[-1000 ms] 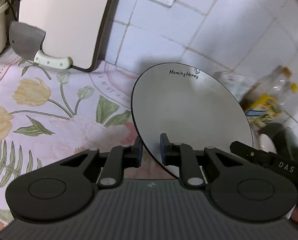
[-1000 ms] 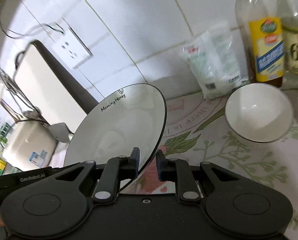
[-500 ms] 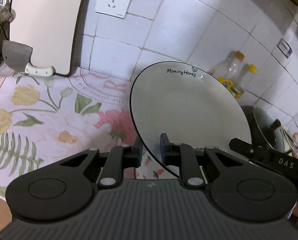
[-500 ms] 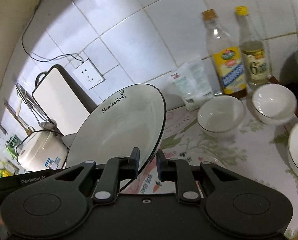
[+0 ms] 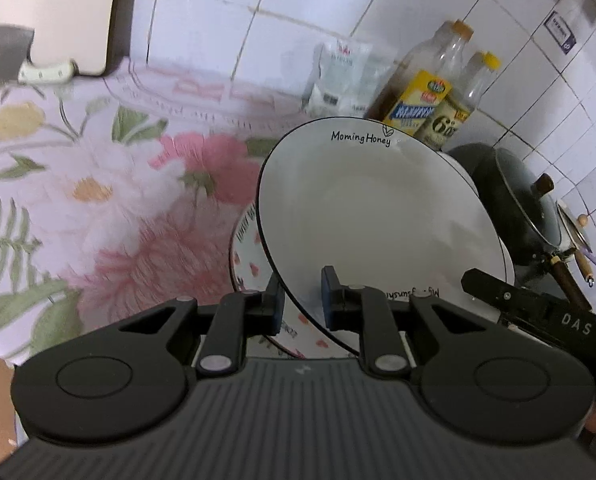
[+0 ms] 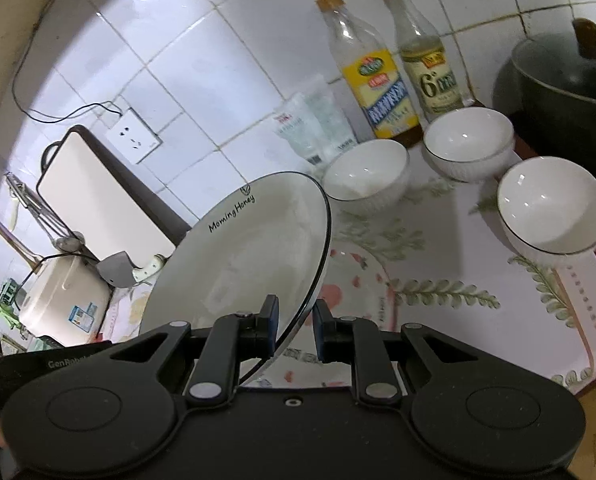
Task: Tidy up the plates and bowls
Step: 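Lift the Morning Honey plate with both grippers and carry it over the Lovely Bear plate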
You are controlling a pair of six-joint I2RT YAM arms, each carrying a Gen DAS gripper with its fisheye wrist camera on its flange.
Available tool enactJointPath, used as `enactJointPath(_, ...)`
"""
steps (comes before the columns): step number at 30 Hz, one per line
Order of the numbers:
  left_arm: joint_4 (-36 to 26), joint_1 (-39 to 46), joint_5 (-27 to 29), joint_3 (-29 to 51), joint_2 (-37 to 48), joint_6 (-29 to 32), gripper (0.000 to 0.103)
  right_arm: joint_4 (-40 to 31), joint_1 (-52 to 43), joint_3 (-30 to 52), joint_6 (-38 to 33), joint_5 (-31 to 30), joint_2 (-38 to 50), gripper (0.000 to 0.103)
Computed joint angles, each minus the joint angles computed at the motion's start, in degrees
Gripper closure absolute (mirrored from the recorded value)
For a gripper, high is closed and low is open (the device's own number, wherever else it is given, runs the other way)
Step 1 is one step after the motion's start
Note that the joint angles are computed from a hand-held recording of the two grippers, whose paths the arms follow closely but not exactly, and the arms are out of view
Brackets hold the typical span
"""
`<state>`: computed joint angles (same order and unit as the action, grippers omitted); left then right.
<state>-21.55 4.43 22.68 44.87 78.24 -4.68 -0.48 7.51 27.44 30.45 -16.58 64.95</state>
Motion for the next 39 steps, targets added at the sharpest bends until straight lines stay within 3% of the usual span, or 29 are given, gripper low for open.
enactJointPath(15,6.6,-3.8,-6.6,-2.2,6.6,-4.3,0.087,4.1,2.1,-2.2,0.4,2.1,7.8,0.08)
enactJointPath(28,4.8,-3.8,-7.6,-0.5,11.9,-5.6,0.087,0.6,3.5,0.1,-0.4,3.7,12.8,0.079)
enactJointPath(39,1.8,-4.6,-8.6,2.8,14.6,-6.5,0.086,-5.9,8.5,4.8,-2.2,11.8,14.8,0.079)
